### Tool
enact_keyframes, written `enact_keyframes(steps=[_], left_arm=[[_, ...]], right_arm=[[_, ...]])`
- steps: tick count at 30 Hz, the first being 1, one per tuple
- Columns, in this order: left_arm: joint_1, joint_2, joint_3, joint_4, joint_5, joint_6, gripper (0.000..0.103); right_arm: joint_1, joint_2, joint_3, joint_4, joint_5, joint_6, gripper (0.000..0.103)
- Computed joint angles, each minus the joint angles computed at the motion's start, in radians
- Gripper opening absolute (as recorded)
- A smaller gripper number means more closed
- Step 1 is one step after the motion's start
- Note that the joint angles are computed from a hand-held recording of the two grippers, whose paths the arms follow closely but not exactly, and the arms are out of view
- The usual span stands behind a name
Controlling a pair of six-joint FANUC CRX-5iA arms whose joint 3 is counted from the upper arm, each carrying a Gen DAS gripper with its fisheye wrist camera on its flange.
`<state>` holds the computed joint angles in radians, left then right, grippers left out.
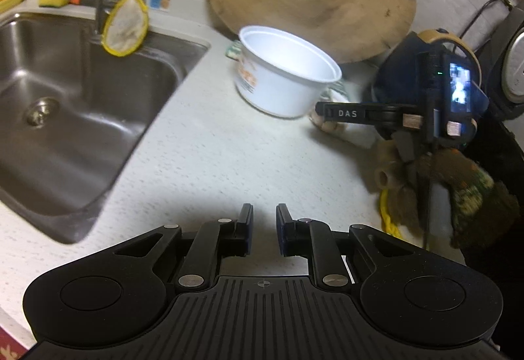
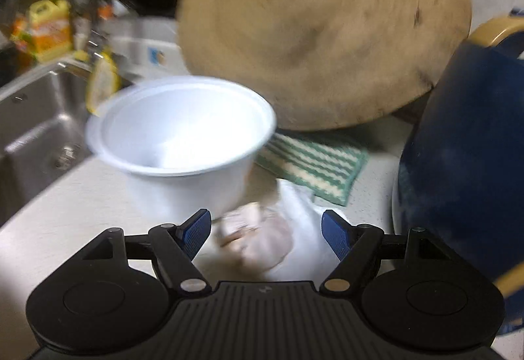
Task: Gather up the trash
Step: 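Move the right tool toward the garlic bulb while the left tool approaches the white cup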
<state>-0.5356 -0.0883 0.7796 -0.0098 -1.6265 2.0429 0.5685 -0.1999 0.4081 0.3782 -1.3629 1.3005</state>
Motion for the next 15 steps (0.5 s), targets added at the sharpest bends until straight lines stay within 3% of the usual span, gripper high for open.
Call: enact_keyframes(steps=[5, 6, 7, 8, 15], left_arm=[[0.001, -0.002, 0.011, -0.010, -0.013, 0.004, 0.018], [0.001, -0.002, 0.011, -0.008, -0.014, 0.001, 0.018], [0.003, -0.003, 0.008, -0.003, -0.012, -0.003, 0.018], [0.004, -0.006, 0.004, 0.002, -0.009, -0.008, 0.018], [0.003, 0.003, -0.001, 0.042, -0.005, -0.049, 0.018]], right_arm=[[-0.145, 0.065, 0.149, -0.260, -0.113, -0.027, 0.078], [-0.148, 0.052, 0.137, -0.266, -0.105, -0.035, 0.073], [-0.144, 0.046, 0.137, -0.268, -0.116, -0.032, 0.061], [-0.148, 0.041, 0.145, -0.287, -0.132, -0.024, 0.058], [-0.128, -0.074, 0.111, -0.384, -0.234, -0.030, 0.057]])
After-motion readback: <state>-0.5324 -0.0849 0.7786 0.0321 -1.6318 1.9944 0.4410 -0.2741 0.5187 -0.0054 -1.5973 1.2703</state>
